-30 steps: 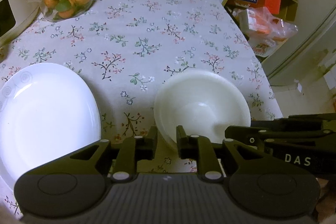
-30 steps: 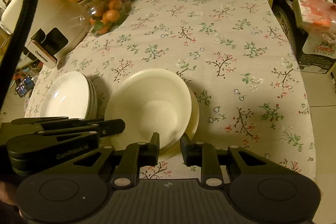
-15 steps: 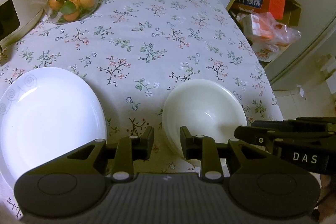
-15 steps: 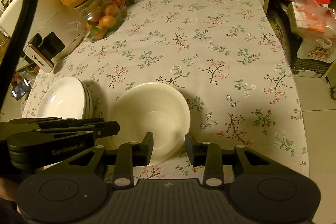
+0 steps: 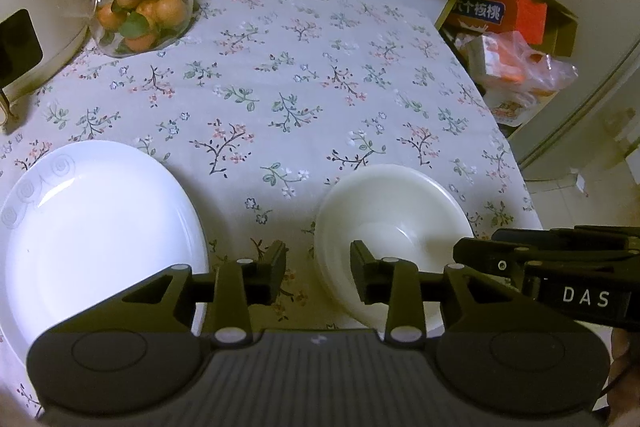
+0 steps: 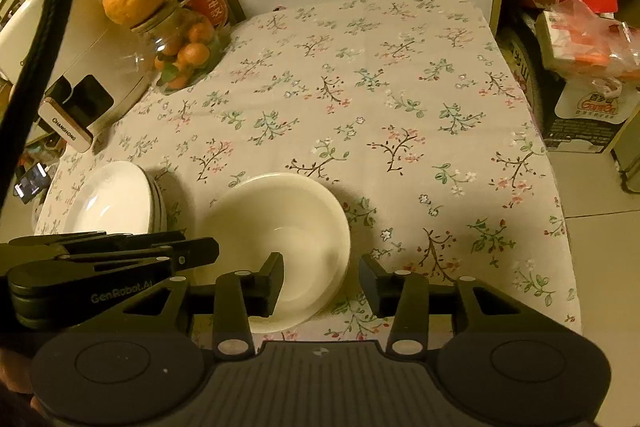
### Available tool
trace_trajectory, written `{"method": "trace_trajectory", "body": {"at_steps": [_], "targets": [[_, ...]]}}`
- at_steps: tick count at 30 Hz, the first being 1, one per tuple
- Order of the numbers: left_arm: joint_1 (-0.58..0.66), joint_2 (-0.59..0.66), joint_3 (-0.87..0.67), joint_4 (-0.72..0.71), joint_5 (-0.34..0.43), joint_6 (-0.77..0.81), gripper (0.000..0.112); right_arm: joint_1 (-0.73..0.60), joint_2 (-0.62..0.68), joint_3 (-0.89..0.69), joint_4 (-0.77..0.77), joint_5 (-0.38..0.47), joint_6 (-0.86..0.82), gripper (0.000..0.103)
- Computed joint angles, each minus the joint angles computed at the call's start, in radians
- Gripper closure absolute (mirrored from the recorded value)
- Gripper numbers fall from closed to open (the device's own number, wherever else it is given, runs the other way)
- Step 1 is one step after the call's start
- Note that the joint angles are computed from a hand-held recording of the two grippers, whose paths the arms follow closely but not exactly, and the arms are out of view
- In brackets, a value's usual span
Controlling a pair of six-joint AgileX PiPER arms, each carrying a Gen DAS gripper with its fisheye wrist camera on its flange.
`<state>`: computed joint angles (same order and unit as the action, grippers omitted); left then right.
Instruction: Organize plates and bowls
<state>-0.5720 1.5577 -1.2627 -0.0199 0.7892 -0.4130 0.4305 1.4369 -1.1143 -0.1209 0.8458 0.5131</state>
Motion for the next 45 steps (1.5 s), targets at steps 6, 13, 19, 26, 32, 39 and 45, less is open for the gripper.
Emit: {"method": "trace_trajectory", "body": {"at_steps": [6,13,19,26,32,39,45], "targets": [[-0.012,-0.001,0.003,0.031,-0.014,-0.013,0.061,-0.005,0.002,0.001,-0.016,0.001,0.024,0.058],[-0.015,0.002,0.004,0.056,-0.027,-0.021,0.047,-0.007,0.004,-0.002,-0.025,0.003,0.037,0.051],[-0.021,0.008,0.004,0.085,-0.032,-0.027,0.034,-0.001,0.008,-0.005,-0.057,0.006,0.062,0.031],[-0.005,0.029,-0.011,0.054,-0.022,0.012,0.025,-0.048,0.015,-0.001,0.006,-0.008,0.049,0.021],[0.041,0.05,-0.058,-0.024,0.013,0.083,0.019,-0.117,0.012,0.005,0.123,-0.022,0.021,0.017],[0.084,0.046,-0.071,-0.088,0.012,0.11,0.017,-0.176,-0.019,0.019,0.158,-0.037,0.048,0.015],[0.072,0.056,-0.057,-0.112,-0.004,0.159,0.035,-0.179,-0.003,0.033,0.231,-0.055,-0.021,0.023]]}}
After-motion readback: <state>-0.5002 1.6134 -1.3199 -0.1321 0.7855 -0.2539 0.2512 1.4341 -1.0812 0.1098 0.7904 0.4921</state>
